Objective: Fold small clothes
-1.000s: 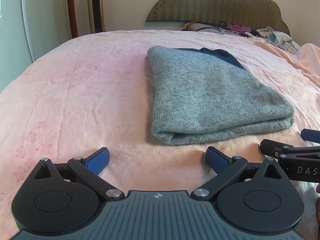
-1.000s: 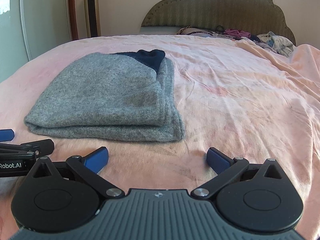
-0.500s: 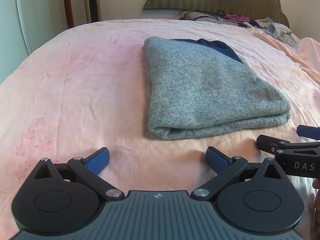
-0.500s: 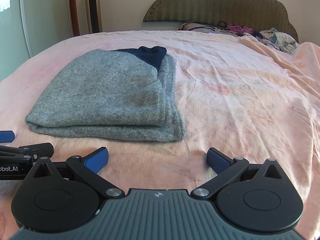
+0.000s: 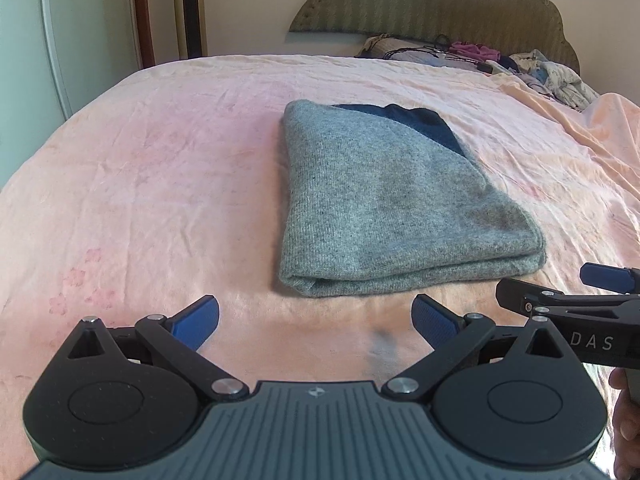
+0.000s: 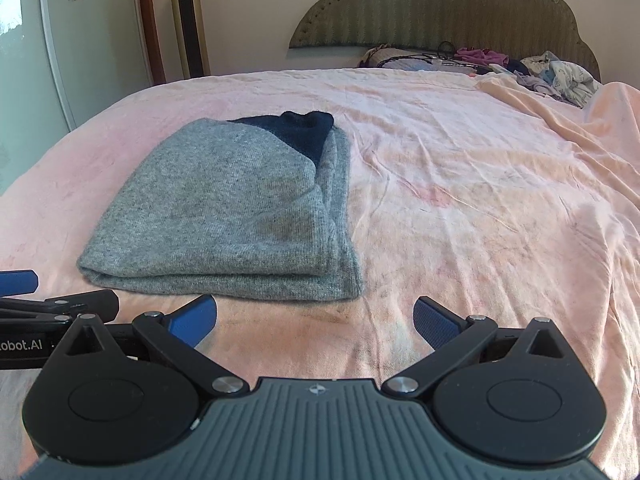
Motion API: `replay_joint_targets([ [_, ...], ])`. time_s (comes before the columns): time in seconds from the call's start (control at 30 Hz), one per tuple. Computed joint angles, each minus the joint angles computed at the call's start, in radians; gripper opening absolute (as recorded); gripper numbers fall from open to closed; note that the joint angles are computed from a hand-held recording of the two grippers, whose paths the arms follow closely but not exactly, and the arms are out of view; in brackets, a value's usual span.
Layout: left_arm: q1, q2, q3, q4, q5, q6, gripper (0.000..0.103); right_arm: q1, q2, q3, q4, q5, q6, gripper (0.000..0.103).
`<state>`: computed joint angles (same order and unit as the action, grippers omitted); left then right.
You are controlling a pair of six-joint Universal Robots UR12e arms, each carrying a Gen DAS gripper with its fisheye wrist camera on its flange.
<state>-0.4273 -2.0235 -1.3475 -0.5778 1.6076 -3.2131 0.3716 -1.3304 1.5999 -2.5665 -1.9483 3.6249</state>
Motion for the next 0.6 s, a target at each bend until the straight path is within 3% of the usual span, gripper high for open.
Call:
replay_joint_targets([
  [0.6,0.005,-0.001,0.008,-0.017,-0.005,-0.017,0.103,0.0,0.003,-0.008,0.006,0.011,-0.012,0.103],
])
